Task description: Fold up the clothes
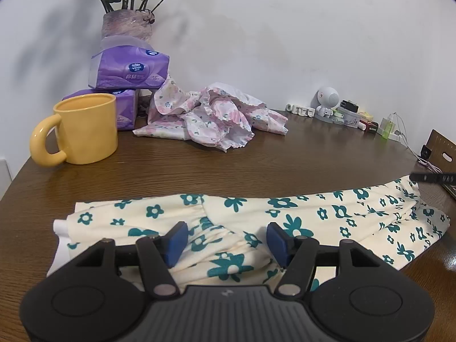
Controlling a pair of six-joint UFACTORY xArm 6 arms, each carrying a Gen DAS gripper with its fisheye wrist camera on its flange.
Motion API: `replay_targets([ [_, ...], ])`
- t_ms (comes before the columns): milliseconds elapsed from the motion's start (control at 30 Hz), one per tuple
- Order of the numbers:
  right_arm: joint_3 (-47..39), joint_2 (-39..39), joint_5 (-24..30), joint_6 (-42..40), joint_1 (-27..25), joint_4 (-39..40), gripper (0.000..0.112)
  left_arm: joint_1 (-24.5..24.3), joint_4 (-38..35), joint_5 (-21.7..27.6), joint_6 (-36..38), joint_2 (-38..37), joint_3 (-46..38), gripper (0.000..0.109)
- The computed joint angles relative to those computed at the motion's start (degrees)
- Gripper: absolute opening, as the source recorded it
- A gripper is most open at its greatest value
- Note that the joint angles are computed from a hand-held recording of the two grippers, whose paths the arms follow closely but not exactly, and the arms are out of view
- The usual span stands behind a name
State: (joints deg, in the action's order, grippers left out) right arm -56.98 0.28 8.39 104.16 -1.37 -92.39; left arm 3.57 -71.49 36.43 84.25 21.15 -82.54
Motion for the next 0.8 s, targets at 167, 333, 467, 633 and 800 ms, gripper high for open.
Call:
replay_targets([
  [167,-3.60,2.51,2.47,-6.58,2.28,3.93,0.033,-0.08,-0.01,-0.10,0.04,-0.07,0.09,0.061],
  [333,-3.63,4.71,4.64,-13.80,1.47,14.27,0.028,-0.13,0.07,-0.14,0.19,0.00,0.05,0.062],
  [467,-2.06,3.00,2.11,-6.54,0.44,9.08,0.029,-0.17,0.08,-0.20,0.45,-0.10,0.20,0.063],
  [633,-1.09,0.18,-2.80,6.82,1.52,-4.19,0.053,-0.18,0.01,-0.23,0.50,-0.13,0.25,0.063],
  [800,0.30,-1.49,-2.42,9.80,4.58,-7.84,0.085,0.08,-0.01,0.87,0.11,0.06,-0.10,0.072],
])
